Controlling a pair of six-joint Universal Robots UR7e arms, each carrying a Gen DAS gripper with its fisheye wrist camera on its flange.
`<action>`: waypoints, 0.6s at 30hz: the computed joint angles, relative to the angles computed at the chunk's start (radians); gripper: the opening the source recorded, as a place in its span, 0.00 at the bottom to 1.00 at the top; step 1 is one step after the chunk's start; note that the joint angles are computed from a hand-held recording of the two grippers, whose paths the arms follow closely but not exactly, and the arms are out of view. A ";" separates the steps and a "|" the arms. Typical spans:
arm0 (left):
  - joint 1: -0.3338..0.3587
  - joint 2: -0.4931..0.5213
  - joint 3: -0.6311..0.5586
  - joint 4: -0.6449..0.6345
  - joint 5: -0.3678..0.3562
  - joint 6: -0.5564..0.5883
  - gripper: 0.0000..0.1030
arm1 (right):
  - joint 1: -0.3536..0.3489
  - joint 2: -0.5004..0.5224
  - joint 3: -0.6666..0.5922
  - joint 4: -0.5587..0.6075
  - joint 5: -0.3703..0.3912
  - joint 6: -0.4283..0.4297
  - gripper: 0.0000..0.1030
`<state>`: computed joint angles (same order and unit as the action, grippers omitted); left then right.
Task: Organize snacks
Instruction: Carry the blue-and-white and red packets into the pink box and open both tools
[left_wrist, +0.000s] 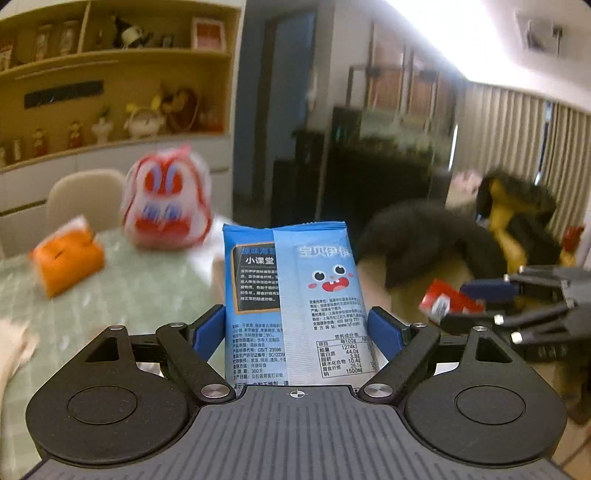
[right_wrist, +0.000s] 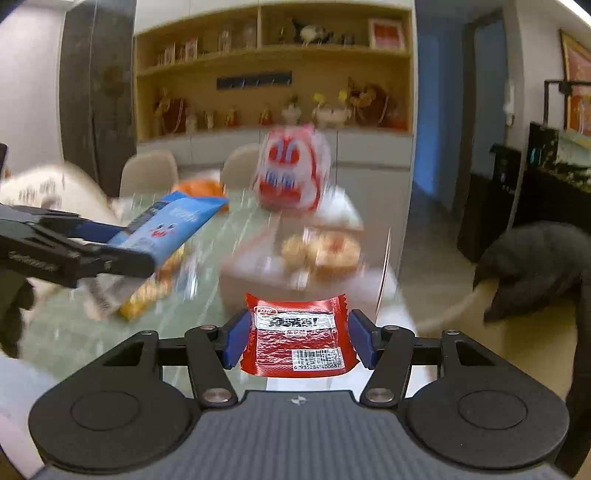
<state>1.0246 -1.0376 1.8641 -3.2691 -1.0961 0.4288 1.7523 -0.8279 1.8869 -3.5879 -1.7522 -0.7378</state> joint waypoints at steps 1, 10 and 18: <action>0.010 0.025 -0.057 0.029 -0.033 -0.018 0.86 | 0.008 -0.001 -0.029 0.018 0.004 0.006 0.56; 0.153 0.414 -0.670 0.452 -0.155 -0.158 0.78 | 0.044 0.116 -0.371 0.124 -0.082 0.067 0.56; 0.175 0.351 -0.557 0.285 -0.203 -0.113 0.77 | -0.007 0.227 -0.597 0.348 -0.070 0.204 0.56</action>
